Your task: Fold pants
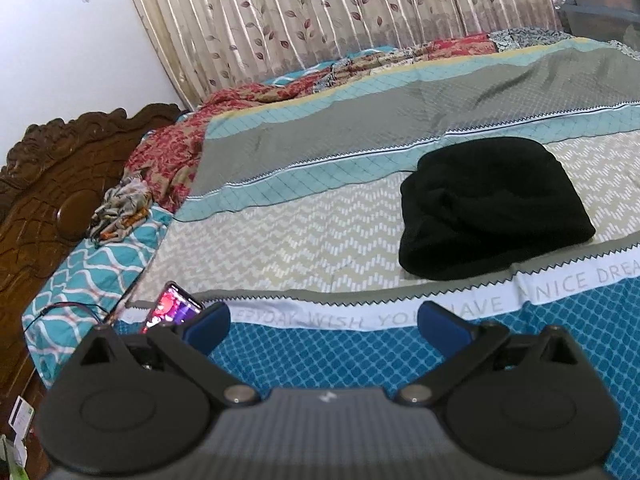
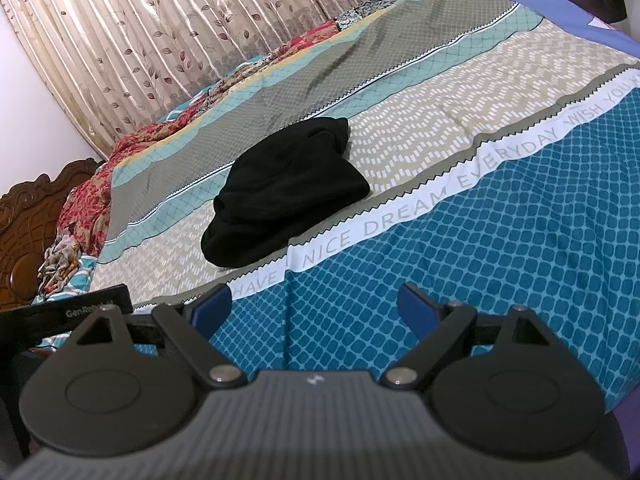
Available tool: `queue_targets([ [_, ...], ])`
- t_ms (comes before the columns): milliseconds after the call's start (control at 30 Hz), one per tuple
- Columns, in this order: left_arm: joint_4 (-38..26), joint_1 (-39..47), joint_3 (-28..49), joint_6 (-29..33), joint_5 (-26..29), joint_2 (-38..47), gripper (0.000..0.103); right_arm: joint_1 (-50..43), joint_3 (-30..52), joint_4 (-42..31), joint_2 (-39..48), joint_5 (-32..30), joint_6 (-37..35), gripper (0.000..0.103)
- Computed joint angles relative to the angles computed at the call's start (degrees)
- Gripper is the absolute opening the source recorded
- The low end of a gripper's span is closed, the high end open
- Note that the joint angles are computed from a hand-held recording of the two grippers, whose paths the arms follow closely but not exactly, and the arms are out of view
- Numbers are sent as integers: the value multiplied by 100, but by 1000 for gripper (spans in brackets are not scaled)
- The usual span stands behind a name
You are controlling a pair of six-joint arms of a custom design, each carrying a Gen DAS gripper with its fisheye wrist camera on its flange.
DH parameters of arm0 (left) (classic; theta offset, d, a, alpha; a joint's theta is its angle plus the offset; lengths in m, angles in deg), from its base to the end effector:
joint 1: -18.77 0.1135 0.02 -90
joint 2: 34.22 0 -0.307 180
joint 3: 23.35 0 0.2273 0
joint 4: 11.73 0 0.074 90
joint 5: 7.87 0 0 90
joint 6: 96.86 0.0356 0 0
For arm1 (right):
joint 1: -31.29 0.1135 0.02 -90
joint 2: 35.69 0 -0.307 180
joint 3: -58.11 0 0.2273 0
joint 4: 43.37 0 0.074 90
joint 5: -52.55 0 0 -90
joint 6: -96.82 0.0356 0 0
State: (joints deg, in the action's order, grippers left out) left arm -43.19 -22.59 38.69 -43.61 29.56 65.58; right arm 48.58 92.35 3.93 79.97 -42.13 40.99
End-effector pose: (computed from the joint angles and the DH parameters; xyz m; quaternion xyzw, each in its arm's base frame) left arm 0.2333 -0.1677 0.1874 -0.0443 0.8844 0.2364 0.4000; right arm 0.2641 0.0852 0.1041 0.1106 0.8760 0.2357 0.4061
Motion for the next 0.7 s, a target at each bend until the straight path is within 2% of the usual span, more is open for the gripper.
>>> queue_targets([
  [333,176,-29,-116,109,1,-52,103,26,-13,17,10,19,37,92],
  [700,118,9,-122,172,335,-1,103,52,-19,25,10,34,44,92],
])
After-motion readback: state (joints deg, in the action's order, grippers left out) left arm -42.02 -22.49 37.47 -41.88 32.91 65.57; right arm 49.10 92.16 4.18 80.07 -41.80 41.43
